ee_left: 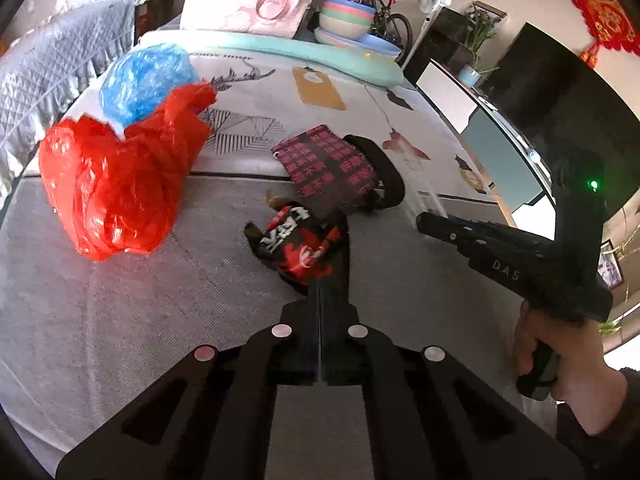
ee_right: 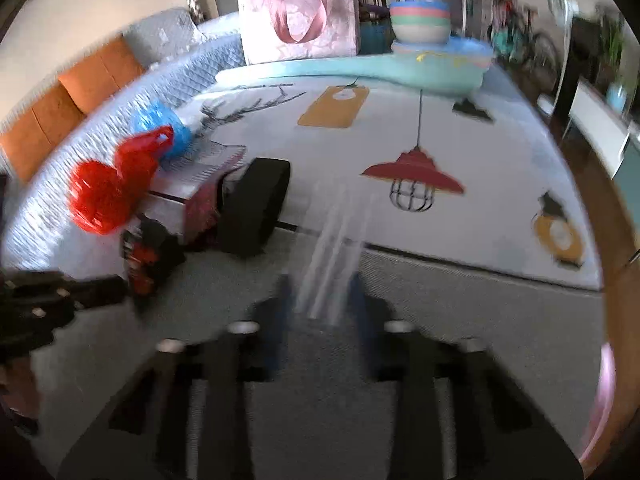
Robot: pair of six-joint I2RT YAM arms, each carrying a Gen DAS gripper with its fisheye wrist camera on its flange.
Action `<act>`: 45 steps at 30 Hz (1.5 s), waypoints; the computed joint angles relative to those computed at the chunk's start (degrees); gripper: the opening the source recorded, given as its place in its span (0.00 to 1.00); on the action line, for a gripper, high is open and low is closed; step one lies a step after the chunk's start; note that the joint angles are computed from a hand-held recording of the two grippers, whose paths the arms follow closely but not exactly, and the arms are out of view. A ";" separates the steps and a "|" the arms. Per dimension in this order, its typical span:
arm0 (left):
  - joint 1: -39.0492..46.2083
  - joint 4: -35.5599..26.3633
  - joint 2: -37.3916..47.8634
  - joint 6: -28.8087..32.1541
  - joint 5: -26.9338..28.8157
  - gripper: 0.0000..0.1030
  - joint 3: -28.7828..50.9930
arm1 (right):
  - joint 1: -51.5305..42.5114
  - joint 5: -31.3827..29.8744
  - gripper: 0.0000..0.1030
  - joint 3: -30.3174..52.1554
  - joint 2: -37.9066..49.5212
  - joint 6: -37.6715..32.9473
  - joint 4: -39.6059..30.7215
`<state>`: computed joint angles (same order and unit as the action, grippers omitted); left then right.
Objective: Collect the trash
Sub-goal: 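Grasp the red-and-black snack wrapper with the left gripper while the right gripper grasps the clear straws, then carry the snack wrapper and clear straws over the pink bin with both grippers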
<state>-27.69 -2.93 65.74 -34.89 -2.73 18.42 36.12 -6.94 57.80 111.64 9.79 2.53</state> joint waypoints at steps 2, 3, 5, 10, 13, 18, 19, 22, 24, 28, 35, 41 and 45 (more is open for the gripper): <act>-1.27 -1.03 -0.69 -0.13 -2.14 0.00 0.50 | -0.30 -0.91 0.05 -0.06 -0.26 0.82 -0.38; -2.65 -2.20 -0.88 -0.45 -5.02 0.00 1.08 | -0.02 -0.27 0.05 -0.52 -0.72 0.62 -0.15; -3.04 -3.36 -0.65 -0.56 -6.73 0.08 1.82 | 0.03 -0.81 0.05 -0.66 -1.17 0.84 -0.22; -5.67 -3.60 2.61 -0.78 -16.92 0.68 3.32 | -0.06 -2.51 0.05 -1.58 -2.64 1.70 0.89; -1.00 -0.19 6.05 0.21 -12.53 0.68 3.96 | -0.30 -2.95 0.05 -1.59 -2.97 2.16 0.74; 3.89 3.87 11.35 4.42 -4.13 0.37 5.79 | -0.54 -3.25 0.05 -2.12 -3.43 2.44 1.01; 3.06 2.78 11.12 4.20 -5.06 0.34 6.21 | -0.76 -3.33 0.05 -2.54 -4.06 2.57 1.26; 0.11 -1.22 9.97 3.71 -7.10 0.31 7.50 | -1.53 -3.66 0.05 -3.70 -6.19 2.03 1.10; -2.03 -2.95 8.64 2.96 -7.82 0.30 8.13 | -2.03 -3.92 0.05 -4.56 -7.80 1.58 0.73; -7.15 -6.36 6.43 1.36 -10.77 0.30 9.98 | -2.61 -4.45 0.05 -6.71 -11.89 0.74 0.08; -22.32 -20.20 2.17 -8.90 -21.14 0.30 16.42 | 0.31 0.87 0.05 -14.98 -28.79 -4.02 -4.13; -34.88 -30.13 6.62 -17.50 -28.23 0.30 27.27 | -0.32 0.76 0.05 -21.25 -47.32 -3.17 -11.83; -42.68 -36.61 11.61 -23.77 -32.06 0.30 36.70 | -5.57 -3.10 0.05 -22.99 -58.59 -2.83 -17.92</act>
